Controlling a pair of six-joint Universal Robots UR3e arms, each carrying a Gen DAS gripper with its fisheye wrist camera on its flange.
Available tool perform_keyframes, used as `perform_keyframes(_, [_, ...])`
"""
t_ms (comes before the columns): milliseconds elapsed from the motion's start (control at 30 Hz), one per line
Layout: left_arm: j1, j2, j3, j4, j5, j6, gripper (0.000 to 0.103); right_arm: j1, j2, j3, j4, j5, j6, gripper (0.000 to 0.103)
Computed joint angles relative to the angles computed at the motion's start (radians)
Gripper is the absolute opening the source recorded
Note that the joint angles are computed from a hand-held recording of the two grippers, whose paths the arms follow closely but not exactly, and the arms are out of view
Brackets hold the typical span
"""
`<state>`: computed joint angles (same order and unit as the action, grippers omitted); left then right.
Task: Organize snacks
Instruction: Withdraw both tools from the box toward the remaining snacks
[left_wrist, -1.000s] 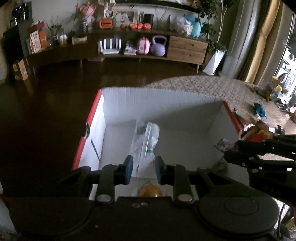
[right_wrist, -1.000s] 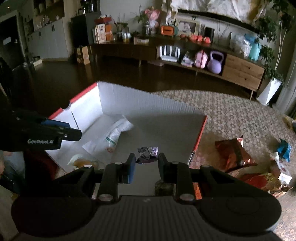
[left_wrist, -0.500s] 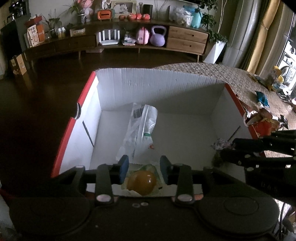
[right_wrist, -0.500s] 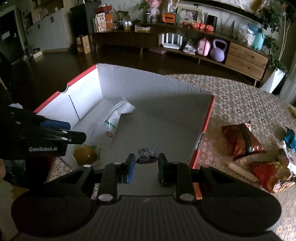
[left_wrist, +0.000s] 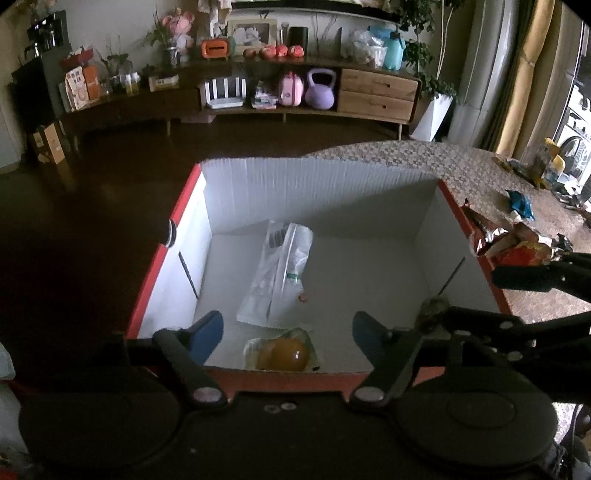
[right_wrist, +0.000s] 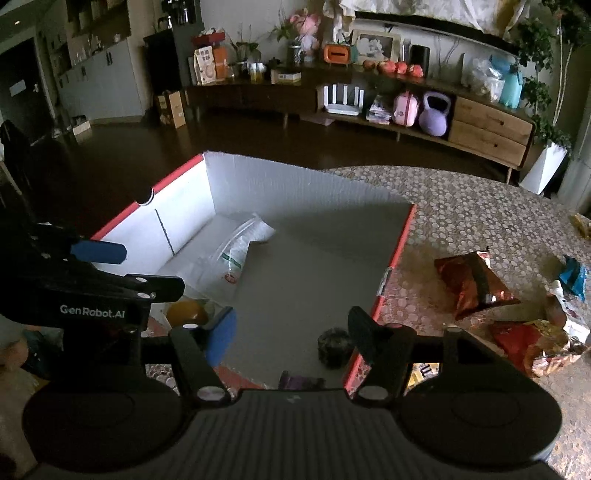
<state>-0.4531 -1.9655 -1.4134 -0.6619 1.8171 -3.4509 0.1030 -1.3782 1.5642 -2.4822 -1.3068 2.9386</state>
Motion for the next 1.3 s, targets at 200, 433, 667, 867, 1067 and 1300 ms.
perform_keyframes(200, [-0.029, 0.023, 0.004, 0.012, 0.014, -0.005, 0.086, -0.04, -0.081, 0.064, -0.009, 0.022, 0.001, 0.074])
perform_keyframes(433, [-0.078, 0.027, 0.04, 0.009, 0.045, -0.011, 0.089, -0.102, -0.192, 0.137, 0.0, 0.064, -0.008, 0.074])
perform_keyframes(667, [-0.134, 0.019, 0.08, 0.021, 0.078, -0.013, 0.097, -0.208, -0.341, 0.232, 0.025, 0.133, -0.041, 0.082])
perform_keyframes(867, [-0.196, -0.022, 0.148, 0.032, 0.115, 0.0, 0.103, -0.34, -0.475, 0.301, 0.093, 0.212, -0.095, 0.085])
perform_keyframes(1067, [-0.253, -0.091, 0.261, 0.006, 0.124, -0.011, 0.103, -0.513, -0.61, 0.352, 0.218, 0.321, -0.192, 0.088])
perform_keyframes(1300, [-0.313, -0.202, 0.425, -0.035, 0.107, -0.016, 0.103, -0.804, -0.775, 0.388, 0.446, 0.458, -0.394, 0.088])
